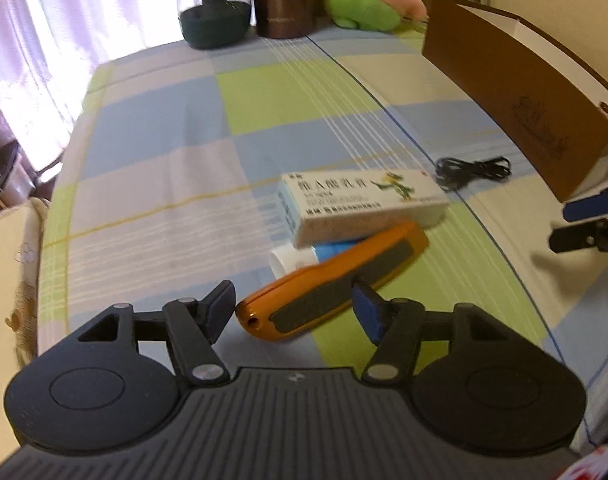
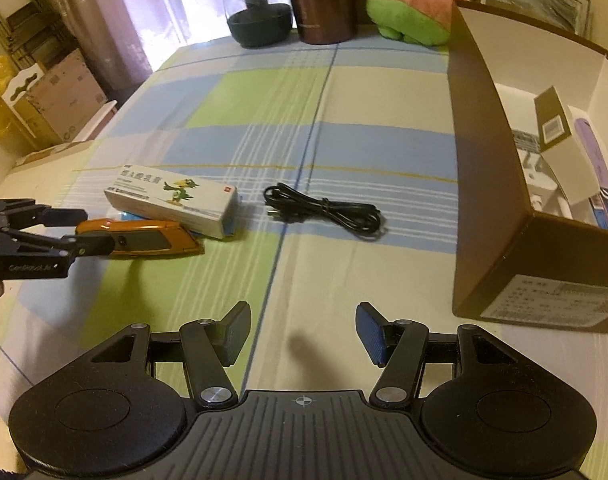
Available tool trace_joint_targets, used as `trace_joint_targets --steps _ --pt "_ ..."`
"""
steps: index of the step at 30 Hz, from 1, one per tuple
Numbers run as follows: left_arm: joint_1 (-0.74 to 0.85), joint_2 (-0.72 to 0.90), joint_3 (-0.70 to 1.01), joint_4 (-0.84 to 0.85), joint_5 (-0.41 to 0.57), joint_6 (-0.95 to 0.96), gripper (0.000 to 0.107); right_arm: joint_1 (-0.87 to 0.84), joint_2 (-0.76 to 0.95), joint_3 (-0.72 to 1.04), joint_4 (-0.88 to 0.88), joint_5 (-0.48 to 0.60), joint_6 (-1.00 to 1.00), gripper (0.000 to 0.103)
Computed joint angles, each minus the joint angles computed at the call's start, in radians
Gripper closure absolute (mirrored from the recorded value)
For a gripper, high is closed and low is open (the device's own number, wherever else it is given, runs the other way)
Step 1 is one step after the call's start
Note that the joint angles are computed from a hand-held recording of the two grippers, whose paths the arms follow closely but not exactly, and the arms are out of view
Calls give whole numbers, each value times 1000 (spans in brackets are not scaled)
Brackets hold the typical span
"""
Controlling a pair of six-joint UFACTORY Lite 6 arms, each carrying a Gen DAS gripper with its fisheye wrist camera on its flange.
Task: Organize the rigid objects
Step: 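Move the left tool down onto the orange utility knife and grasp it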
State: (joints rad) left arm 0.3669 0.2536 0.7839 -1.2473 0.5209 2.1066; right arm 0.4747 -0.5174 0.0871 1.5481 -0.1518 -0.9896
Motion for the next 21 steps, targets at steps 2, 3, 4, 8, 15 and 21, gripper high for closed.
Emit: trace_joint_targets --steps 2,3,4,8,15,21 --pt "23 -2 15 122 59 -124 59 0 -5 -6 33 -1 -24 48" --pt "37 -9 14 169 94 -169 61 -1 -7 -10 39 0 -26 48" --pt "45 -27 1 200 118 -195 61 0 -8 -12 40 2 -24 48" --pt "43 -128 -92 254 149 -210 61 13 6 -15 -59 7 88 48" --pt "-128 -214 -206 -8 -41 20 56 4 27 -7 -271 13 275 48" --pt "-264 -133 -204 -228 -180 271 57 -18 14 -15 -236 31 220 48"
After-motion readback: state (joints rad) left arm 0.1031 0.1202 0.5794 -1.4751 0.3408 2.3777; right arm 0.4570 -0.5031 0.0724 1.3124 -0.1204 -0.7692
